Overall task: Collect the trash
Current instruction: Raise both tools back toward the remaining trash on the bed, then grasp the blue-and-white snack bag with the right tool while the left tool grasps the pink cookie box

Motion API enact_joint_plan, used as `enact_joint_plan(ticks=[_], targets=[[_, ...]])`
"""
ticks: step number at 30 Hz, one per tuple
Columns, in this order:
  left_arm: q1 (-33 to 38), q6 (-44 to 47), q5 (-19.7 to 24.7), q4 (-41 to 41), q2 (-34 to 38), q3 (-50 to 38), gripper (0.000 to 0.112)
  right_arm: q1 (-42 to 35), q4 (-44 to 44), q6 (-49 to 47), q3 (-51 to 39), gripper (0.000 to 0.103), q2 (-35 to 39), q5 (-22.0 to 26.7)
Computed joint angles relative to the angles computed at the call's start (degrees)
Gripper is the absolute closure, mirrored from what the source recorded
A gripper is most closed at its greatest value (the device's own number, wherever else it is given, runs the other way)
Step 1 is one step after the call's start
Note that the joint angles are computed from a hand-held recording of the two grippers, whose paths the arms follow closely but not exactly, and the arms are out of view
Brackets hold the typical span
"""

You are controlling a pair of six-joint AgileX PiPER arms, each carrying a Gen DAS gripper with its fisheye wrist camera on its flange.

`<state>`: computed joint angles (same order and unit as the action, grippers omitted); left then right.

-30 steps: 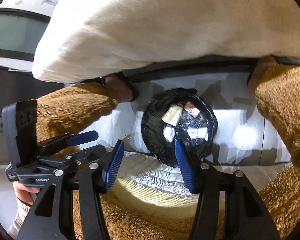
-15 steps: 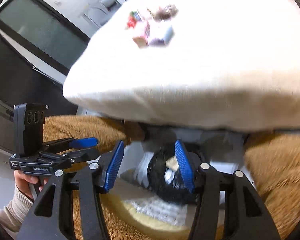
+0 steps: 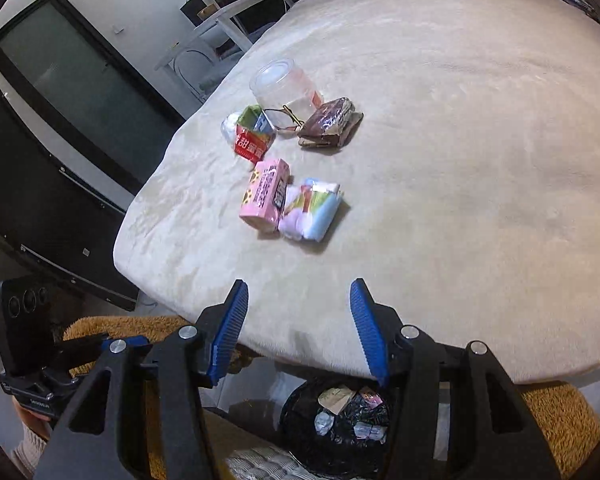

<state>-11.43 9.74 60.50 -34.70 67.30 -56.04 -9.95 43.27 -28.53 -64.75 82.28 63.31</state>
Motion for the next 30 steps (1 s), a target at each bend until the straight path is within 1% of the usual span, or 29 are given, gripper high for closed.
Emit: enact_joint_plan(ticks=[6, 8, 15, 17, 19, 21, 23, 26, 30], targets=[[1.6, 0.9, 0.4, -0.4, 1.4, -2.6, 0.045, 3.1, -0.3, 1.4, -4.1, 0.050, 6.9, -2.5], [2.0, 1.3, 0.5, -0.6, 2.4, -3.8, 0.045, 4.0, -0.7, 1.9, -4.3, 0.050, 7.5, -3.2], [2.1, 1.7, 0.9, -0.8, 5.1, -7.6, 0.045, 4.3, 1.0, 3.2, -8.1, 0.050, 12.3, -2.4], [2.1, 1.7, 1.1, -0.6, 5.5, -8.1, 0.045, 4.2, 1.1, 3.8, -9.0, 0.055, 13.6, -2.1], [2.1, 1.6, 1.1, -0.4, 5.8, -8.3, 0.045, 3.8, 1.6, 4.0, -9.6, 0.056, 14.6, -1.3], [2.4, 1.8, 1.4, -0.3, 6.4, -8.6, 0.045, 3.6, 1.4, 4.5, -9.7, 0.063, 15.0, -1.2], [2.5, 1.9, 1.5, -0.3, 6.8, -8.5, 0.045, 3.2, 2.1, 3.9, -9.8, 0.067, 15.2, -0.8], [2.3, 1.9, 1.4, -0.4, 7.4, -8.4, 0.045, 3.0, 1.8, 4.0, -9.6, 0.071, 14.9, -1.0], [1.6, 1.3, 0.9, 0.2, 8.3, -8.9, 0.045, 2.7, 1.7, 3.8, -8.6, 0.073, 13.8, -1.6]])
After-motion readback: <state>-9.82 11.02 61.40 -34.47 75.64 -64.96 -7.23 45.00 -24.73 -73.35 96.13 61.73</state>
